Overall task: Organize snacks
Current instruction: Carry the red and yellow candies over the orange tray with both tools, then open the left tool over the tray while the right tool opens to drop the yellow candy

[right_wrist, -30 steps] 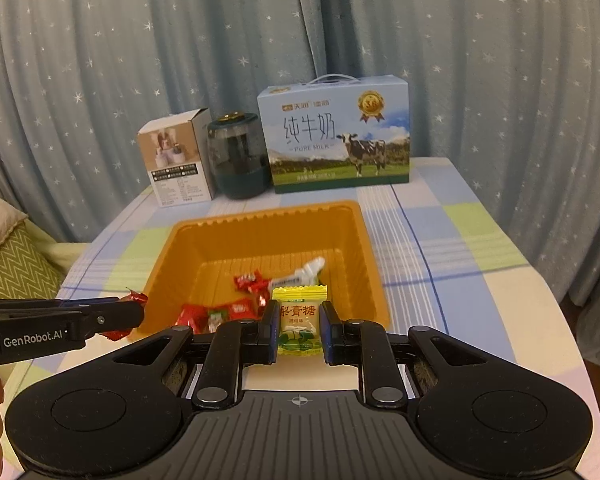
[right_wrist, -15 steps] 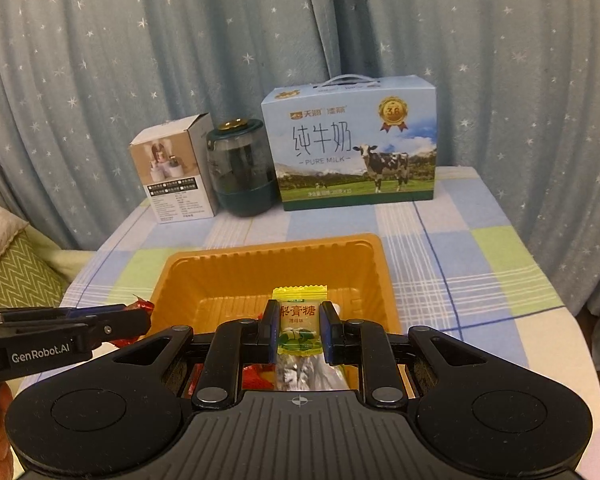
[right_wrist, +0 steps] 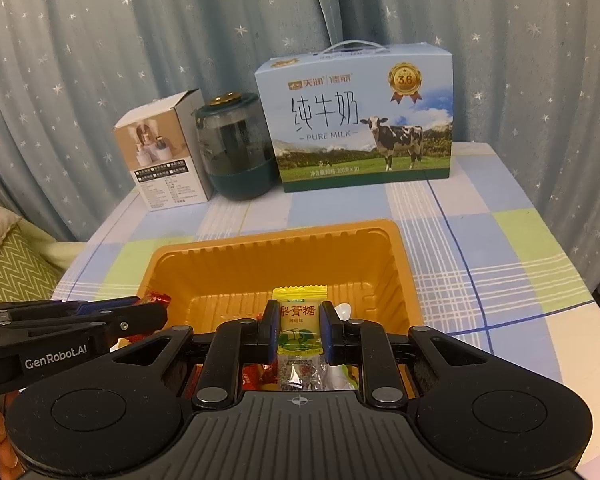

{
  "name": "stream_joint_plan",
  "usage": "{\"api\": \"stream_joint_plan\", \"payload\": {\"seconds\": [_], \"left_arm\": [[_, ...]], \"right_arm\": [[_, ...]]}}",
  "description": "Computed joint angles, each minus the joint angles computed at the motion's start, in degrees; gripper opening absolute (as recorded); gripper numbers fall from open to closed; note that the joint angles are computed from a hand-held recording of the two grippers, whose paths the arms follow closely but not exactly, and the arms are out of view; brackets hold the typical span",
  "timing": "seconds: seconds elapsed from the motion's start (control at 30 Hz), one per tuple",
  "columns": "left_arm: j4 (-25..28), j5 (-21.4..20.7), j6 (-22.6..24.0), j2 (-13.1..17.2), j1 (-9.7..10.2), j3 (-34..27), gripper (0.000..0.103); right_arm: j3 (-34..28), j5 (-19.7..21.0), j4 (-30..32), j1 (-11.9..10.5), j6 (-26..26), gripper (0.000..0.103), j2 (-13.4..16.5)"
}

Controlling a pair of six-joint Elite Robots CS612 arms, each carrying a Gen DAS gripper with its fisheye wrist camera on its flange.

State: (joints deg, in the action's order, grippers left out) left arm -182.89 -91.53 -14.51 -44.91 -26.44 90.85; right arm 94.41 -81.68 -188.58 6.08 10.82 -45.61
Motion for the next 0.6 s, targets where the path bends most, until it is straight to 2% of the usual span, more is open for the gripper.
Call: {"api": "stream_joint_plan", "payload": {"seconds": [0.37,0.4,0.43,0.6], "left_arm": [[1.9,-0.2,0.2,1.1,0.2,-1.6,0.019],[2.0,-0.3,0.1,1.2,0.25,-1.7,0.025],[2.2,-0.3,-0.1,1.1,0.28,-1.7,0.035],[1.5,0.9,-0.1,0.9,0.35,-1.0,0.036]], "right_arm": [[-1.1,0.2,1.0,-0.1,0.5,0.021,0.9],[-1.1,0.3,1.0,-0.1,0.6,0.021,0.9],[-1.1,0.2,1.0,-0.1,0.6,0.021,0.9],[-1.1,0.3,1.0,-0.1,0.7,0.021,0.9]]}}
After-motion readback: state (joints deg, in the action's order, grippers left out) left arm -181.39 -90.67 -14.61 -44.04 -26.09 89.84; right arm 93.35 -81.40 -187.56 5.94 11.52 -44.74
